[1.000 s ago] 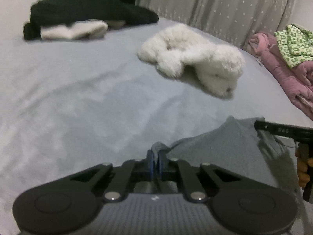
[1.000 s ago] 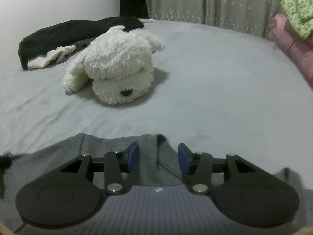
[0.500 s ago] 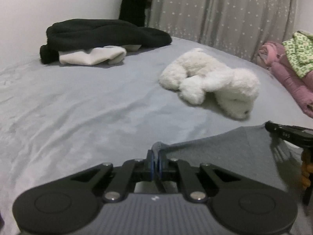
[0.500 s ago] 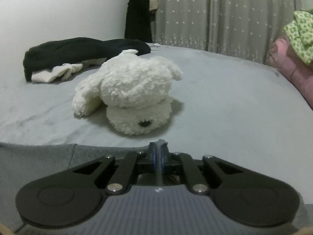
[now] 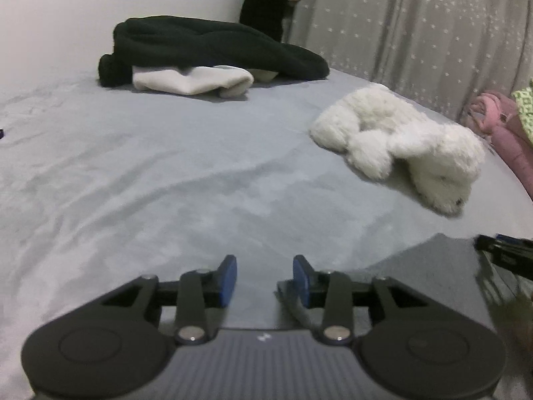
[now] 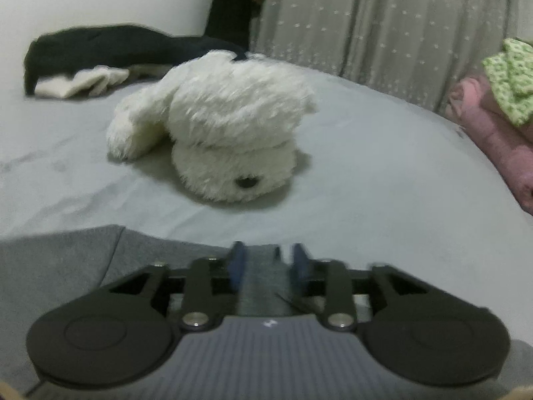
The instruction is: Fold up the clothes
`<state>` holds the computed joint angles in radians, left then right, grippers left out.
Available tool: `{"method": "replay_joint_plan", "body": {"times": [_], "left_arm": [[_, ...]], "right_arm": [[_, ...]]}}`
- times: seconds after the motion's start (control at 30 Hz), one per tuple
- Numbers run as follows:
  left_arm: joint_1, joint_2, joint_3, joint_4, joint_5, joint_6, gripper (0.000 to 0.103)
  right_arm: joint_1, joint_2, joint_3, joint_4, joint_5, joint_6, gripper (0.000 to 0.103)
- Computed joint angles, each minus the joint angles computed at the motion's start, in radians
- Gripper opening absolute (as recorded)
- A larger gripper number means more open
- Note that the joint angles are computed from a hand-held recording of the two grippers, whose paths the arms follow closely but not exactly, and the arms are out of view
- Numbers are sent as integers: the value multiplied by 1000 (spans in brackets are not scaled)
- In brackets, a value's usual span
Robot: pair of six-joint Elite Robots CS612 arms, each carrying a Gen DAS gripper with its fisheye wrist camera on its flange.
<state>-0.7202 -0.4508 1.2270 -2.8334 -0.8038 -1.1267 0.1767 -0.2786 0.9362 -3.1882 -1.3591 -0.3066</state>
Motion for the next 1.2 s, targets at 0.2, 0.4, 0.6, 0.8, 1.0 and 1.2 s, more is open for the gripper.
{"method": "replay_joint_plan", "body": {"times": [0.2,0.4,0.6,0.8,1.0,1.2], "left_arm": [[25,-25,49,-100,-139,-57,40],[25,-13,5,-9,-154,-78,37],[7,-25,-11,68,-123,-40,53],[-10,-29,-17,42,-192,37,55],[-40,-60,24,28,-261,42,55],[-74,-97,98,-25,-346,50,56]], "right_arm": [[-32,-68,99,-7,26,95,46],[-68,-128,214,-55,25,149,46],[-125,-175,315,-112,59,224,47],[-181,-230,420,-120,63,243,47],[-243,-310,564,-87,114,265,48],[-286,-387,705,-55,145,265,48]]}}
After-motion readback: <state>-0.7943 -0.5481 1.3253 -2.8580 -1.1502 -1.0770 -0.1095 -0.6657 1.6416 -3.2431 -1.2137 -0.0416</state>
